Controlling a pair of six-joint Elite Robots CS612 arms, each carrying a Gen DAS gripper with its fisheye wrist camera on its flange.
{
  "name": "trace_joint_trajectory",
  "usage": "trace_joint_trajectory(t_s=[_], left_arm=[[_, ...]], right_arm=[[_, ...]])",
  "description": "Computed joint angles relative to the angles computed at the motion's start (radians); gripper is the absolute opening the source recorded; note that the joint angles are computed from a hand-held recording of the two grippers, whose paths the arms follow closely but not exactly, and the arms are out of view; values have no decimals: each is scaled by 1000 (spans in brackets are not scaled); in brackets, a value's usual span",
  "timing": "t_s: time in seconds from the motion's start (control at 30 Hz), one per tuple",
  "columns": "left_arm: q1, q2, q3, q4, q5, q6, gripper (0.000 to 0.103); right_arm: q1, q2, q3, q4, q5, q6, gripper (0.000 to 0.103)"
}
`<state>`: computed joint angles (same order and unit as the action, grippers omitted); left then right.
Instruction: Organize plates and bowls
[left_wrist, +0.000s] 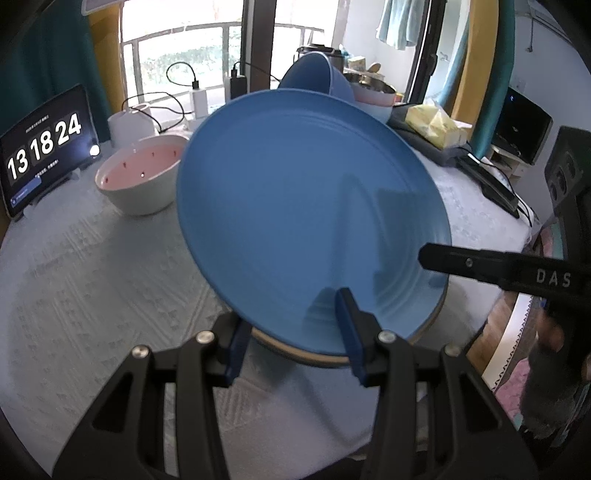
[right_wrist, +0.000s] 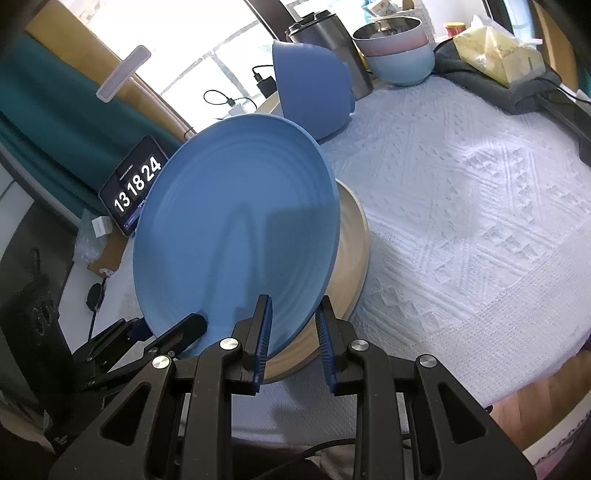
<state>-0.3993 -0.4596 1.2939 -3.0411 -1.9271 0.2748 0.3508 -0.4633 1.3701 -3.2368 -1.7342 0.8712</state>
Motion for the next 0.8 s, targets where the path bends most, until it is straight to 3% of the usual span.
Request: trace_joint_trajectory(t_s=[0.53,0.67,0.8], left_arm=[[4,-9,-6,80,-8,23,47],[8,-6,-19,119,-19,28,61],[3,-13,-5,90,31,51,65]], right_arm=[[1,-22,21,23,-11,-5,26],[1,-30,40,12,-34,6,26],[-2,-35,51,2,-46,15,26]])
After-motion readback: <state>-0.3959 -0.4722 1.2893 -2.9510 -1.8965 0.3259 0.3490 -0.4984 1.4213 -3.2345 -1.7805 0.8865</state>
